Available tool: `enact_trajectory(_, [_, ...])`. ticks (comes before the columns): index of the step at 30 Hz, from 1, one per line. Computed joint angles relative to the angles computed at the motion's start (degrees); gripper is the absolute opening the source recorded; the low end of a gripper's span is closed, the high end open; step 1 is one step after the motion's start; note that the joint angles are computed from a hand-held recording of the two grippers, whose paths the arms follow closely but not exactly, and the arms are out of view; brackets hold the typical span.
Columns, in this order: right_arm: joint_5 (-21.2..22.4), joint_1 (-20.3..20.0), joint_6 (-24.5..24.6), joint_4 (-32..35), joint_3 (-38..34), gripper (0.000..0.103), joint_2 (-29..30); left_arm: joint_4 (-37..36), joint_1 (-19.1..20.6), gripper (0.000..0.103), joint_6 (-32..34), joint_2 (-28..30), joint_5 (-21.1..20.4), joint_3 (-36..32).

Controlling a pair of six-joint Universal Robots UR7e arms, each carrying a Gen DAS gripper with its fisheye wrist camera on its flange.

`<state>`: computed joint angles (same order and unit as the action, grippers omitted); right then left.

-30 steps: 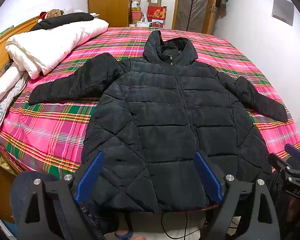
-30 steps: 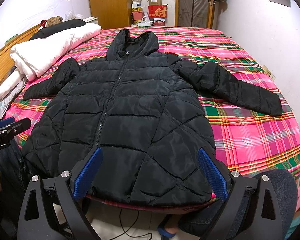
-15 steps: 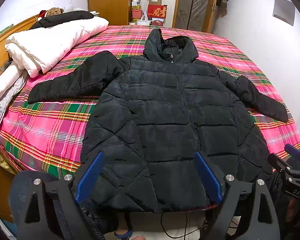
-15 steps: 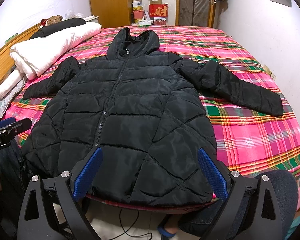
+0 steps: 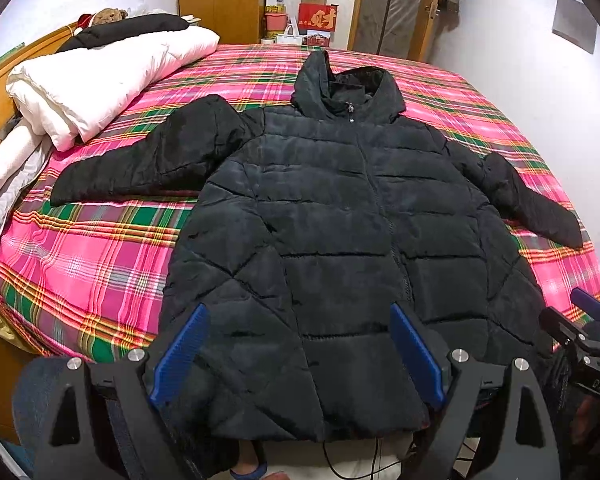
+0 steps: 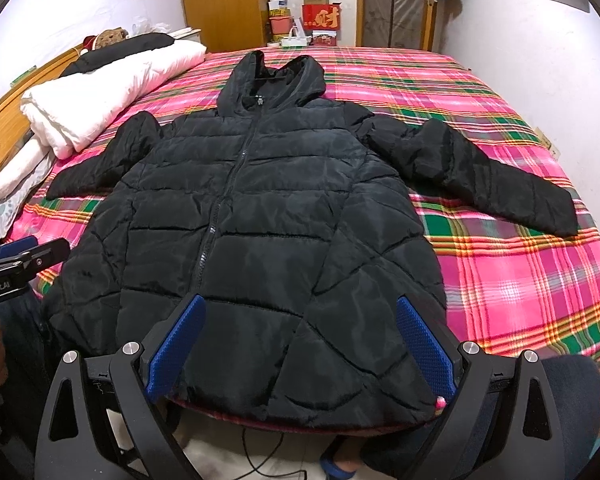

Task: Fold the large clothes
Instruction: 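Move the left tool to the jacket sleeve nearest it and grasp it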

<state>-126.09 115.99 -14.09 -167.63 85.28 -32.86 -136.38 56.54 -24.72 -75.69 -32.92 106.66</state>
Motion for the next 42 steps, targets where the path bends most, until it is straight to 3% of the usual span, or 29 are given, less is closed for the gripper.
enact_trajectory(9, [1.87, -0.08, -2.36, 4.18, -8.92, 0.096, 5.07, -3.58, 5.53, 0.092, 4.52, 2.01, -2.43, -6.04])
enact_trajectory(25, [3.17, -0.52, -6.81, 15.87, -33.49, 0.096, 19.13, -6.63, 17.85, 0.092, 11.61, 7.71, -2.96, -23.33])
enact_trajectory(28, [2.92, -0.80, -6.97, 17.82, -37.68, 0.096, 21.58, -4.49, 20.33, 0.091, 11.13, 9.15, -3.85, -27.19])
enact_trajectory(30, [2.50, -0.96, -6.99, 19.47, -40.68, 0.096, 23.32, -3.46, 21.73, 0.080, 10.56, 10.09, -3.34, -29.25])
enact_trajectory(35, [1.76, -1.40, -6.88, 22.94, -46.44, 0.096, 26.67, -1.59, 25.34, 0.080, 9.71, 12.62, -3.32, -34.12])
enact_trajectory(39, [1.25, -1.81, -6.92, 25.04, -50.23, 0.096, 28.78, -0.18, 28.51, 0.080, 7.75, 13.59, -6.36, -37.01])
enact_trajectory(42, [0.83, -2.11, -6.94, 26.01, -52.42, 0.096, 30.07, -0.94, 30.29, 0.078, 6.67, 14.30, -6.38, -38.13])
